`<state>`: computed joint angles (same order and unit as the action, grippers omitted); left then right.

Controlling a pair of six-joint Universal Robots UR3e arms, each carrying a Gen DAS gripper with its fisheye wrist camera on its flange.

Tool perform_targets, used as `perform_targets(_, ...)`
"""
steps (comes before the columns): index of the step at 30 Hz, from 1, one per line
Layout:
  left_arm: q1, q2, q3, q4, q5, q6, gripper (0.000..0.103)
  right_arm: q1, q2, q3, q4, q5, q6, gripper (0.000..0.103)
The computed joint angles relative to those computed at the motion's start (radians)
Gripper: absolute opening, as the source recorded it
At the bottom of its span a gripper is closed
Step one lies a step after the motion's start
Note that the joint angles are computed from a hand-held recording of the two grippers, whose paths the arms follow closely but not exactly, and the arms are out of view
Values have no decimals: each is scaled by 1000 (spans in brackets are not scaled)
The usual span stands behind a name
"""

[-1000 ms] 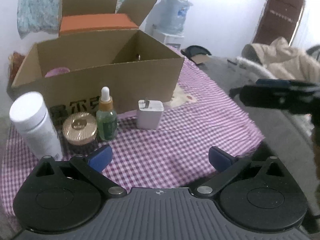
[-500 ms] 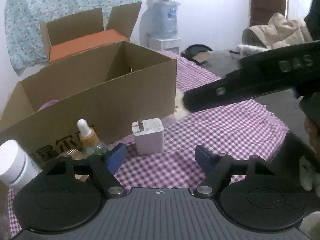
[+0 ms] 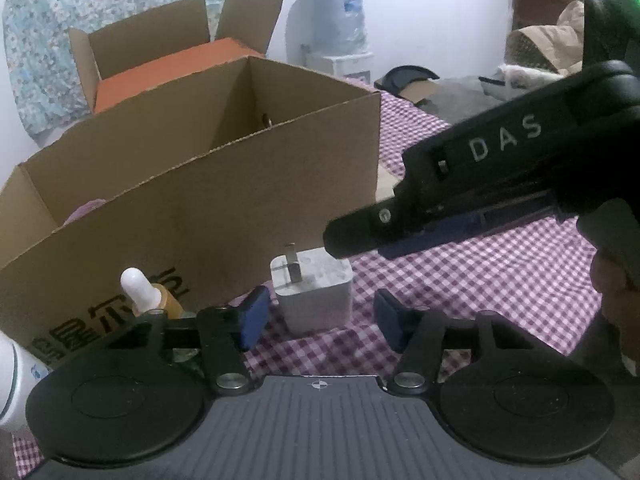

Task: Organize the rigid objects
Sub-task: 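Grasp the white charger plug with the right tool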

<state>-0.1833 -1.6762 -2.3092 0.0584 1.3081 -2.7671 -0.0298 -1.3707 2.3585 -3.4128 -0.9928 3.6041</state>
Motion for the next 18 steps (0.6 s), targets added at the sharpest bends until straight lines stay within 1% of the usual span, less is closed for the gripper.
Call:
perform_targets(2,1,-14,12,-3,2,-2,53,-11,27,-6,-7,24,13,35)
perform_targets(6,8,-19,18,-10,-11,-2,43,-24,60,-8,-28,65,24,31)
perform_targets(9,18,-31,42,-40,-44,-4,43,-24,68,-17,-9,80,24,29)
perform_targets(13,30,4,36,-95,-71,9,42,-19,59,-9,12,74,23,29)
perform_targets(18,59,94,1,-207,-132,41,40,-22,-31,66,60,60,-4,29)
